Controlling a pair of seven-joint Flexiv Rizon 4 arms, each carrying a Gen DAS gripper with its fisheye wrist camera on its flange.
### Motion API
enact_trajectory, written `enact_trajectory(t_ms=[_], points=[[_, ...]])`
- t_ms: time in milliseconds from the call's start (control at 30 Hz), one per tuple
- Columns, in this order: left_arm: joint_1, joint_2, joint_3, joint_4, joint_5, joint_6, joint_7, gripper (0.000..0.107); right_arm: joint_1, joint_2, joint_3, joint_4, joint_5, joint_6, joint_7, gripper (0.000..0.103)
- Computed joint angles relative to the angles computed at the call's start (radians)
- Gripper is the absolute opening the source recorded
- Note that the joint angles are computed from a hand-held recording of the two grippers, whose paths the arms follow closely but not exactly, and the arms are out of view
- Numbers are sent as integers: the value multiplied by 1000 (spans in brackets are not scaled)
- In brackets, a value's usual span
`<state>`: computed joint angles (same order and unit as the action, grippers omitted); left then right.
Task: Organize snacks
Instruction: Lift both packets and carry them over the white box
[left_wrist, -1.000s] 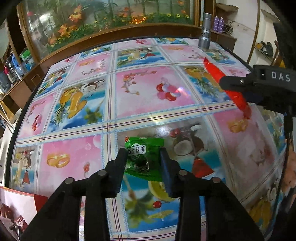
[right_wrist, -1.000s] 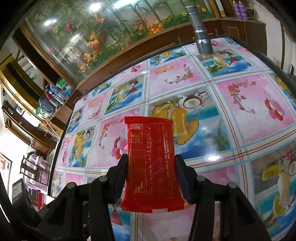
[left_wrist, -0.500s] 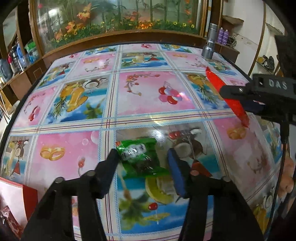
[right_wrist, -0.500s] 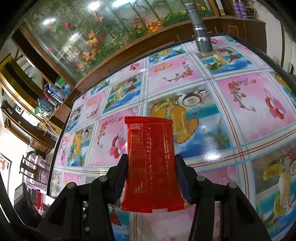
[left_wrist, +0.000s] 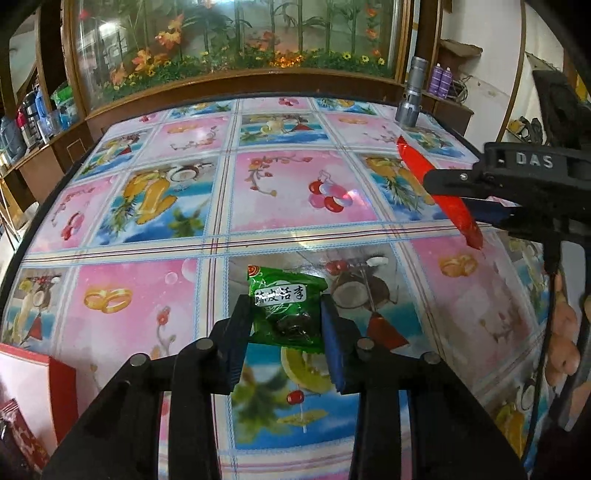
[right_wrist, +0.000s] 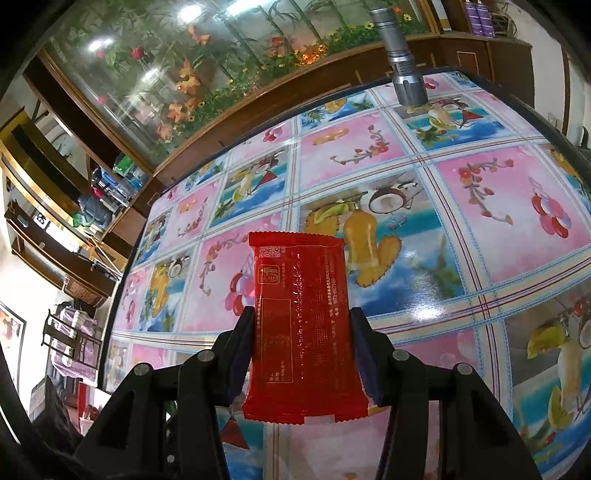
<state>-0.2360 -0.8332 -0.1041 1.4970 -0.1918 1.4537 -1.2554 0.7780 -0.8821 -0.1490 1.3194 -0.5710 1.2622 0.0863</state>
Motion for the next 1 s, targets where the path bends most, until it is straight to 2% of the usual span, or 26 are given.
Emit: enact_trajectory(t_ms=[300, 400, 533, 633, 700, 767, 833, 933, 1000], points=[[52, 141, -41, 206, 8, 139, -2, 34, 2, -6, -3, -1, 17, 62, -7, 51], [49, 197, -14, 285, 16, 194, -20, 34, 18, -5, -20, -3, 13, 58, -6, 51], [95, 270, -32, 391, 22, 259, -35, 34, 36, -14, -29, -15, 3, 71, -3, 51], [115, 324, -13, 467, 34, 320, -52, 34, 47, -31, -28, -36, -4, 109, -23, 51], [122, 352, 6, 505, 40, 351, -62, 34, 83, -39, -71, -34, -17, 165, -12, 51], [151, 378, 0, 543, 51, 382, -72, 34, 125, -60, -127, -24, 2, 289, 30, 51], [174, 396, -7, 570, 64, 405, -82, 34, 160, -80, -156, -17, 46, 376, 46, 50], [184, 422, 8, 611, 86, 448, -89, 34, 212, -91, -187, -1, 114, 442, 53, 50], [225, 439, -18, 638, 113, 470, -105, 34, 276, -110, -258, 24, 197, 553, 68, 50]])
